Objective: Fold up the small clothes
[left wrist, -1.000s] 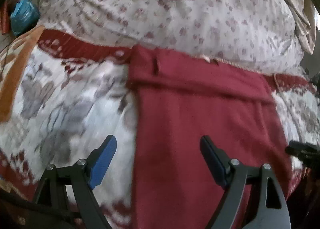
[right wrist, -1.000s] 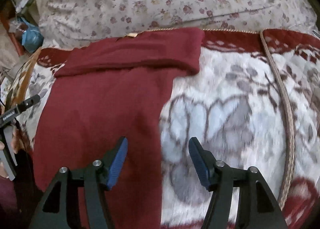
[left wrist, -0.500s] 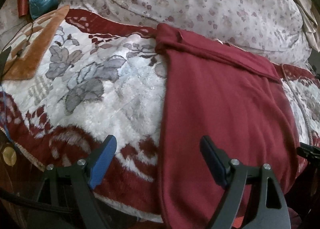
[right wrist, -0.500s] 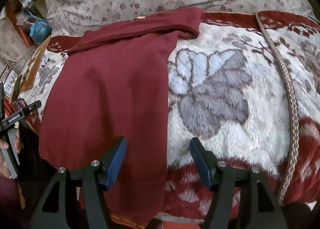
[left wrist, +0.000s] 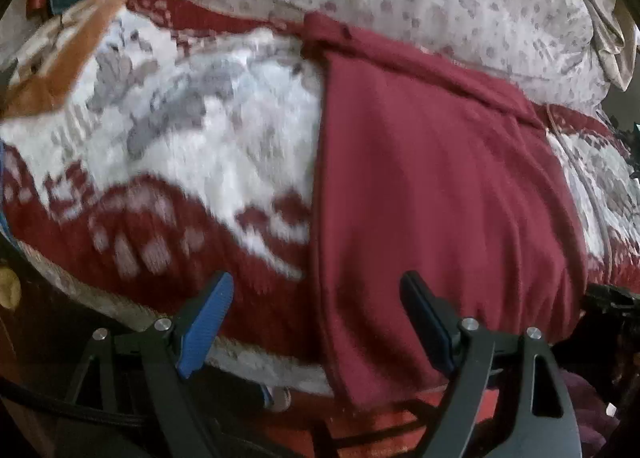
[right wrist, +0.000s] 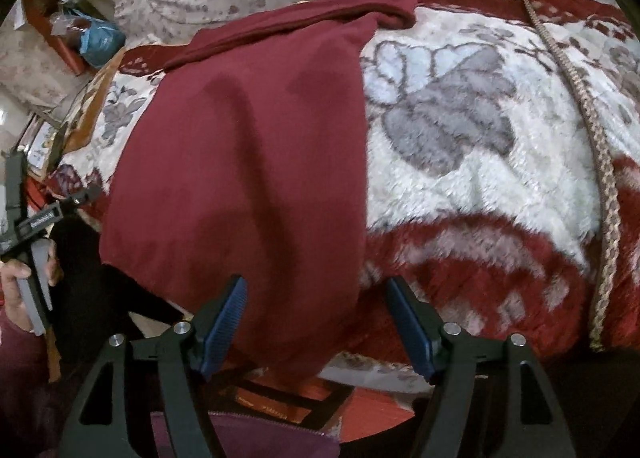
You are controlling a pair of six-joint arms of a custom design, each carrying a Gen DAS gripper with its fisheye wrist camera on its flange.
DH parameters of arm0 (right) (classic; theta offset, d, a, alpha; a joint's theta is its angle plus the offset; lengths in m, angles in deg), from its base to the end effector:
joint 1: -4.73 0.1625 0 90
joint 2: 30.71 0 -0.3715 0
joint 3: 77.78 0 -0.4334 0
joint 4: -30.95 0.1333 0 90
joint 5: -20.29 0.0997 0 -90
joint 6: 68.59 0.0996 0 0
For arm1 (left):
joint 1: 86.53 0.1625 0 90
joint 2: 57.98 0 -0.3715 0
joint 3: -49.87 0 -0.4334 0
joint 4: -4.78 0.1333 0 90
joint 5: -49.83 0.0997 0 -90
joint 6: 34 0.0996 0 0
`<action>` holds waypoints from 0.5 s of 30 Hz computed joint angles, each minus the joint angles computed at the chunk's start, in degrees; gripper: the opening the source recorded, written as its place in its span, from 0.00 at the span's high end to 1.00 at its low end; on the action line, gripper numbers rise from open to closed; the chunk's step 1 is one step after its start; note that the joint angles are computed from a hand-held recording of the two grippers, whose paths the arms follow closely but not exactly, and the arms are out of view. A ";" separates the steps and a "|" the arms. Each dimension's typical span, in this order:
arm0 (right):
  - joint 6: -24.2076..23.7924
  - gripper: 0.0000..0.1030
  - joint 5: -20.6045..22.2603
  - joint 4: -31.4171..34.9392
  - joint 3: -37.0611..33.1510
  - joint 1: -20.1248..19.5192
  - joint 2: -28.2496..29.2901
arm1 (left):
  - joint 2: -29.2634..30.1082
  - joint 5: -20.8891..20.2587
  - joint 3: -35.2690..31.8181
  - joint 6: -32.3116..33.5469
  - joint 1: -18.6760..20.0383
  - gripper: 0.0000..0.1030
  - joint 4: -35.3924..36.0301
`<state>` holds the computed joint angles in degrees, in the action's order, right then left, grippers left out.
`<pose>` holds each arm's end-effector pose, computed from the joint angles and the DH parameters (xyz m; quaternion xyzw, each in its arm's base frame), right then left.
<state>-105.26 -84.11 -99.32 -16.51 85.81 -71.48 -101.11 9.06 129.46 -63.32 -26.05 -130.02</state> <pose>-0.0190 -0.8207 0.1963 0.2135 -0.9540 0.1092 0.1798 -0.1770 -0.7361 0.1090 -0.0287 0.9068 -0.2616 0.3294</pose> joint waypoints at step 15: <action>-2.03 0.57 5.53 7.90 -1.30 -0.99 -0.14 | 2.10 -3.93 -1.66 0.58 0.27 0.18 4.83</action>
<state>-107.29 -78.58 -91.42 -17.81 84.82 -71.62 -99.01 5.13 127.80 -62.74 -25.78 -125.18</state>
